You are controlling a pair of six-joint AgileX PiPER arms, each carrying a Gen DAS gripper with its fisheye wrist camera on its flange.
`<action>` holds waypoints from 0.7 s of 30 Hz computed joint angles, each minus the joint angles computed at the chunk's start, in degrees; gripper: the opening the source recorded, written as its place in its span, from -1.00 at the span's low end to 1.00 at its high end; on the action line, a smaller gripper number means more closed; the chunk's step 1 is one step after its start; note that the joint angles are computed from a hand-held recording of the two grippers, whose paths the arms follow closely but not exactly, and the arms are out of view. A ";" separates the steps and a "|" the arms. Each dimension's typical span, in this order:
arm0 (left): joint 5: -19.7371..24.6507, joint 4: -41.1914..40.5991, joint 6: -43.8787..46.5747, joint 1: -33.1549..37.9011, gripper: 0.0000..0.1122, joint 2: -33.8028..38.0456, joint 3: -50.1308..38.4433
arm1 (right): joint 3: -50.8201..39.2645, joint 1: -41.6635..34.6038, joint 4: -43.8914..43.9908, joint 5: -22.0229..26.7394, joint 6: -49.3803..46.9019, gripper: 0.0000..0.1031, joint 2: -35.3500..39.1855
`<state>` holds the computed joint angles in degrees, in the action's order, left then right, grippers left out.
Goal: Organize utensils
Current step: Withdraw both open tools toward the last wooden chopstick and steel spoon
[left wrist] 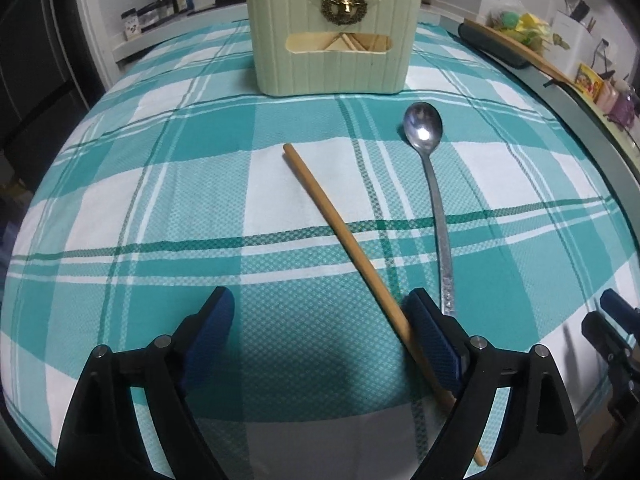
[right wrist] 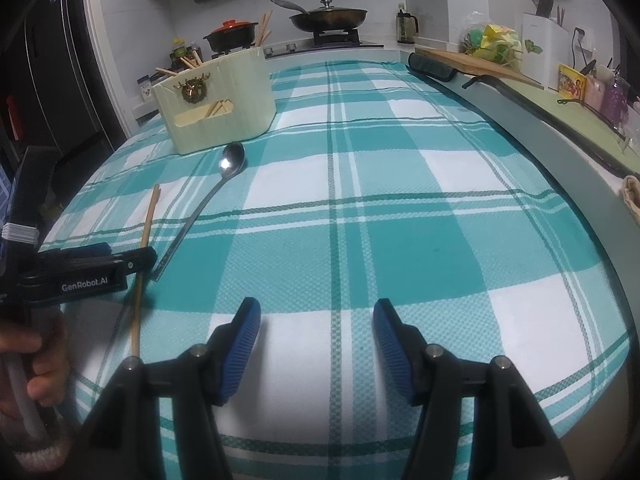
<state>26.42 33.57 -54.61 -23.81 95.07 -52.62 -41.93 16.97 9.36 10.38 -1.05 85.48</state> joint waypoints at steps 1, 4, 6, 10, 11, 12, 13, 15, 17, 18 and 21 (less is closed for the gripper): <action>-0.44 -0.33 0.37 0.90 0.61 -0.54 0.70 | -0.20 0.08 0.48 0.00 -0.45 0.17 0.25; -1.50 -4.69 5.32 3.74 0.61 -2.12 2.16 | -1.21 0.55 0.06 0.28 -0.08 0.17 1.05; -1.98 -8.68 9.57 5.36 0.61 -3.00 2.74 | -2.79 1.05 0.15 1.31 -0.17 0.17 2.25; -2.33 -12.40 13.52 7.54 0.61 -4.27 3.80 | -8.77 1.62 9.78 5.15 -9.22 0.17 6.73; -2.26 -12.43 13.47 7.93 0.61 -4.32 3.92 | -10.86 1.87 12.83 6.21 -11.82 0.17 8.32; -2.35 -12.62 13.64 8.38 0.61 -4.38 4.10 | -13.16 2.16 14.77 7.33 -13.31 0.17 9.98; -2.12 -12.10 13.06 8.55 0.61 -4.40 4.15 | -16.05 2.79 14.42 8.57 -12.51 0.17 11.98; -1.79 -11.34 12.25 8.49 0.61 -4.66 4.38 | -21.40 4.67 11.57 10.20 -9.27 0.17 15.45; -1.68 -11.95 12.92 8.82 0.61 -5.10 4.71 | -27.33 6.84 6.93 12.24 -5.18 0.17 19.18; -1.60 -12.51 13.54 9.04 0.61 -5.30 4.77 | -30.46 7.86 4.74 13.89 -3.70 0.17 21.20; -1.61 -14.17 15.54 10.31 0.61 -6.46 5.47 | -37.52 10.57 -0.90 17.90 -0.01 0.17 26.18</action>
<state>24.80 19.40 -39.07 -13.51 88.61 -47.15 -79.45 27.53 8.45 28.28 -1.06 111.65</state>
